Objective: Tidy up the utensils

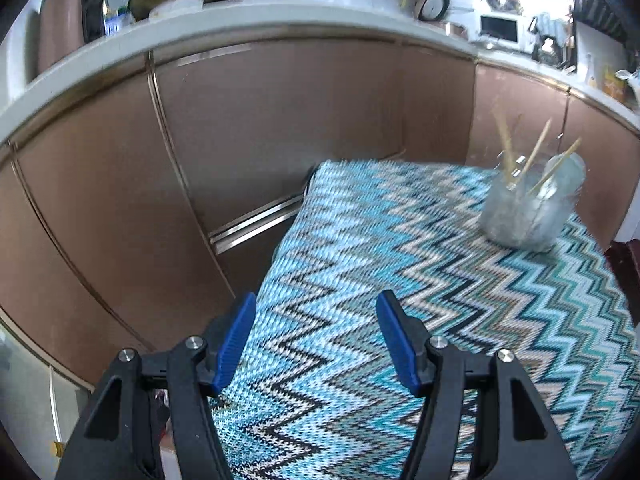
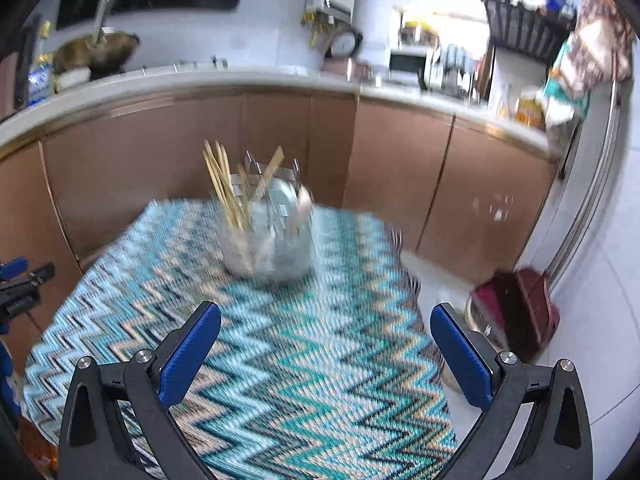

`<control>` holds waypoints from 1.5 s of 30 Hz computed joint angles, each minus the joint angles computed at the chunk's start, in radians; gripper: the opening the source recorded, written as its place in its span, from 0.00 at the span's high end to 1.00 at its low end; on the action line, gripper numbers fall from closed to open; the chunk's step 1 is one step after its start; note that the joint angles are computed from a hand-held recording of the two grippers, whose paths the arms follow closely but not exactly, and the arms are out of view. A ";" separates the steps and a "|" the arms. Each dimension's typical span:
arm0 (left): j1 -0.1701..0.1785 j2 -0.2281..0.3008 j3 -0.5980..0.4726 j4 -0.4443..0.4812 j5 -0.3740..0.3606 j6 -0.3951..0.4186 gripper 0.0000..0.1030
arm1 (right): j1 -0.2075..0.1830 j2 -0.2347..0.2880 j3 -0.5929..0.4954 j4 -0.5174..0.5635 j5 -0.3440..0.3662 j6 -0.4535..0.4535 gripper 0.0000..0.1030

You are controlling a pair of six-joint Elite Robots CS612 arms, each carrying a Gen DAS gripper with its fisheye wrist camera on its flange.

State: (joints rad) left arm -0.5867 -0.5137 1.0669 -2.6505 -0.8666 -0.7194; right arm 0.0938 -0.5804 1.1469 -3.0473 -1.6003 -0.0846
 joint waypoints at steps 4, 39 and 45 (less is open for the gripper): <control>0.019 0.028 -0.029 0.064 -0.043 -0.028 0.41 | -0.018 0.051 -0.066 0.120 0.002 0.027 0.00; 0.068 0.114 -0.105 0.089 -0.200 -0.082 0.33 | -0.049 0.272 -0.419 0.477 0.107 -0.049 0.00; 0.068 0.117 -0.108 0.081 -0.205 -0.085 0.33 | -0.049 0.273 -0.419 0.477 0.107 -0.049 0.00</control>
State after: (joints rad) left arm -0.5184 -0.3970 0.9589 -2.5694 -1.0718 -0.8041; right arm 0.0446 -0.3077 0.7278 -2.5701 -1.4934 -0.1341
